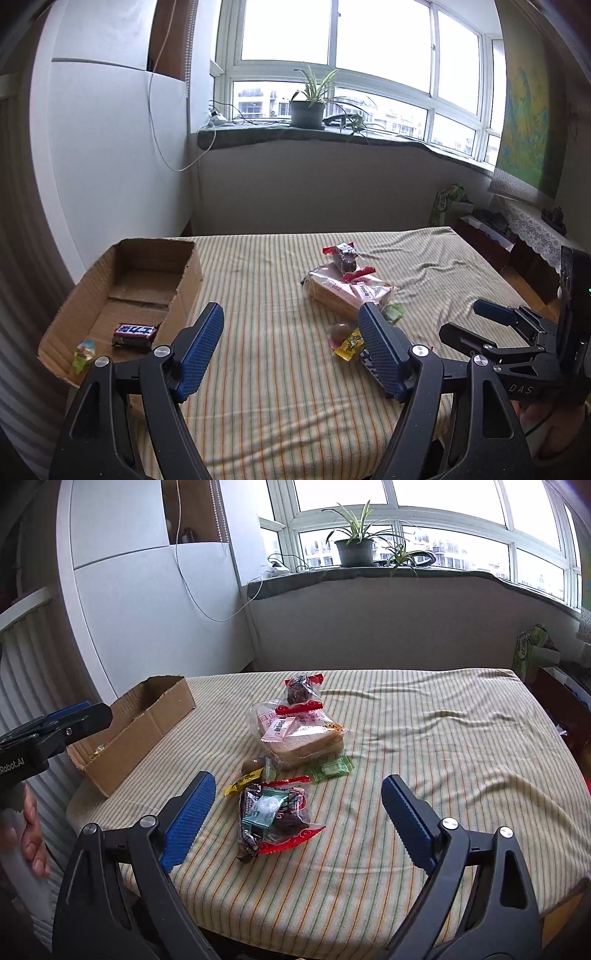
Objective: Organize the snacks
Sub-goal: 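Withdraw both tools from the box back toward the snack pile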
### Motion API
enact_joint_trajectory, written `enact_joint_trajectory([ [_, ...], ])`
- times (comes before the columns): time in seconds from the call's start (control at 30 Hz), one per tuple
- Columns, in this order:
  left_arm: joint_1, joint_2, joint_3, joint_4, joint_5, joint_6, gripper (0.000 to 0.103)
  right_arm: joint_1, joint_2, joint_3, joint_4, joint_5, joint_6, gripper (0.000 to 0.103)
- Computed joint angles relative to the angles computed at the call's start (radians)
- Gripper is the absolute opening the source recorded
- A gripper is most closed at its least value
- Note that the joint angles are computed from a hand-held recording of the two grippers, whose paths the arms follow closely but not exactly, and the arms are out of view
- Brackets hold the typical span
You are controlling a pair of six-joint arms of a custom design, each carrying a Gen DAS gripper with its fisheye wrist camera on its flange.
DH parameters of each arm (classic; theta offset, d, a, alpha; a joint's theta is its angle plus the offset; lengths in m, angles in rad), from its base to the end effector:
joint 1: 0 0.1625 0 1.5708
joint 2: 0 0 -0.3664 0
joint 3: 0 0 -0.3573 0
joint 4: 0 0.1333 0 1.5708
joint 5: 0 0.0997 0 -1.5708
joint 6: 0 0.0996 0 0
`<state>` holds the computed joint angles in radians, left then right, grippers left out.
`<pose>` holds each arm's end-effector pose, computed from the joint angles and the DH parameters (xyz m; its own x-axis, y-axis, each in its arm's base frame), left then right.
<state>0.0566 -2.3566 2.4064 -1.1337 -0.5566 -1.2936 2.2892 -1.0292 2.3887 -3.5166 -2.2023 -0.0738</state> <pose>-0.1486 -0.2266 0.3105 -0.7483 0.1024 -0.6554 0.5942 0.5426 -0.5937 0.3137 -0.2456 0.1153 -0.7800 -0.3308 0.5312 -0.6074 0.6044 -0.5155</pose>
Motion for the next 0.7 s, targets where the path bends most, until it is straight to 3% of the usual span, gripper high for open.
enact_joint_trajectory([
  [0.13,0.021,-0.006,0.025,-0.069,-0.018,0.047,0.075,-0.004,0.008,0.02,0.008,0.001,0.011,0.093],
  [0.37,0.096,-0.011,0.119,-0.311,-0.104,0.2,0.075,-0.001,0.029,0.036,0.028,0.007,0.001,0.093],
  [0.7,0.064,-0.115,0.172,-0.205,-0.195,0.138,0.075,-0.019,0.092,-0.027,0.061,0.023,-0.046,0.084],
])
